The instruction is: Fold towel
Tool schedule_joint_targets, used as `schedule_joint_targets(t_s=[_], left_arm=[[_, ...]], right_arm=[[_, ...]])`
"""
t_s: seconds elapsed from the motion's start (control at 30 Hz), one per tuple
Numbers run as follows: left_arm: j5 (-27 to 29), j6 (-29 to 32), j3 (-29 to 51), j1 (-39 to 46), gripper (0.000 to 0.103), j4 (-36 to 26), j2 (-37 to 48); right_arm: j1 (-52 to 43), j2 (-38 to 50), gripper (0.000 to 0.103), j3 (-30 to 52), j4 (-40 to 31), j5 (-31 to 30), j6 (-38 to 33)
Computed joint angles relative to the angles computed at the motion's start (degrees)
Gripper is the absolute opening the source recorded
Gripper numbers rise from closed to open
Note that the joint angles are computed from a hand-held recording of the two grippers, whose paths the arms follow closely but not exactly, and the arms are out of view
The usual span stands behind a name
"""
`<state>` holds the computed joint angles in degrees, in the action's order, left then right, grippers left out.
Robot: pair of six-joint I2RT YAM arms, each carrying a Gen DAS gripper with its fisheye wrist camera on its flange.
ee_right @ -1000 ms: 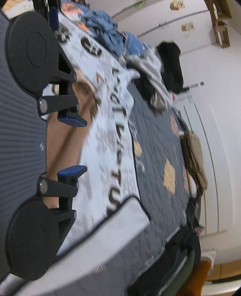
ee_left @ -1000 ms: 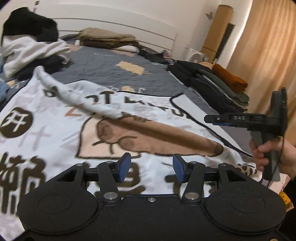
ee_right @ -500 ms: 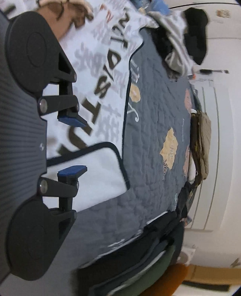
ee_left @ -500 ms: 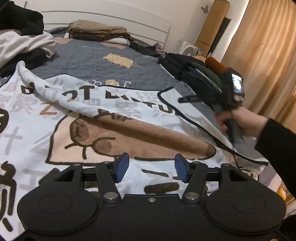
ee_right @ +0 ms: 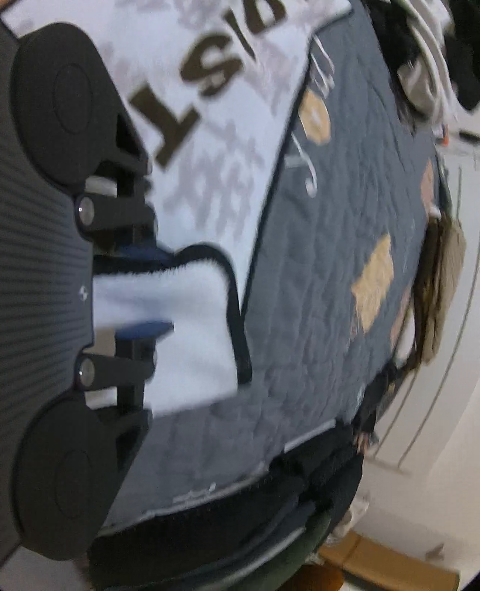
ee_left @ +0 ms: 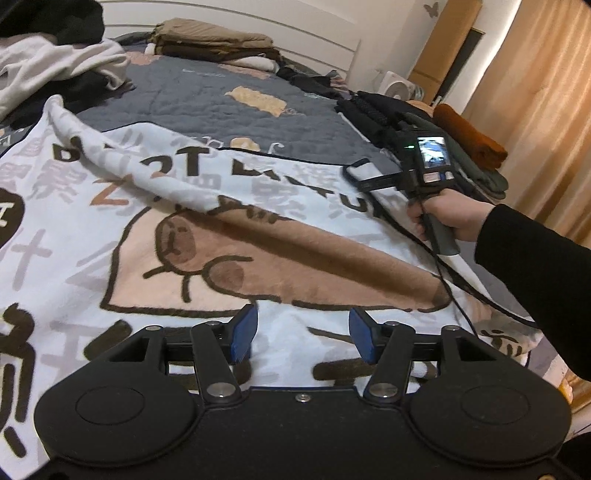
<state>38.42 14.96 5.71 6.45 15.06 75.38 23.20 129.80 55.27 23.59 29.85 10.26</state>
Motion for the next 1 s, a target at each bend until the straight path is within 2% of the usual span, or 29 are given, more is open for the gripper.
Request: schedule_joint_targets(t_s=[0.13, 0.27, 0.47, 0.57, 0.7, 0.77, 0.83, 0.87, 0.9, 0.93, 1.0], left_arm=[[0.85, 0.26, 0.52, 1.53, 0.054, -1.43, -0.04], [0.77, 0.53, 0.26, 1.18, 0.054, -1.59, -0.57], [-1.03, 0.18, 0.18, -0.41, 0.054, 1.67, 2.49], [-1.84, -0.10, 0.38, -1.04, 0.054, 3.06, 4.17], [-2.82, 0.18, 0.25, -1.66, 0.055, 4.22, 5.40], [-2.99, 0.09, 0.16, -1.94, 0.054, 4.24, 5.28], [-2.85, 0.16, 0.08, -2.09, 0.054, 3.77, 4.72], [-2.78, 0.18, 0.04, -2.19, 0.055, 3.63, 4.48], [-2.68, 0.24, -0.01, -2.25, 0.055, 3.47, 4.20], [-2.54, 0.34, -0.10, -2.22, 0.055, 3.22, 3.72], [-2.30, 0.15, -0.23, -2.23, 0.055, 2.66, 2.64]], right_arm=[[-2.38, -2.05, 0.005, -3.27, 3.95, 5.82, -1.10], [-6.05, -5.19, 0.004, -6.61, 10.60, 14.31, -6.37], [-13.29, -8.34, 0.004, -9.02, 21.77, 20.31, -15.14], [-15.93, -8.33, 0.005, -8.61, 23.66, 19.61, -16.60], [-16.83, -4.12, 0.007, -9.18, 29.97, 17.03, -19.34], [-16.23, -2.38, 0.014, -9.53, 31.58, 17.11, -19.06], [-15.80, -4.04, 0.030, -9.98, 27.24, 16.52, -13.85], [-15.59, -5.54, 0.044, -10.99, 25.71, 15.98, -11.46], [-15.37, -7.84, 0.052, -12.84, 24.99, 15.43, -9.83], [-15.13, -10.37, 0.055, -14.81, 24.44, 15.00, -8.67], [-14.53, -17.65, 0.066, -18.76, 19.23, 13.25, -5.78]])
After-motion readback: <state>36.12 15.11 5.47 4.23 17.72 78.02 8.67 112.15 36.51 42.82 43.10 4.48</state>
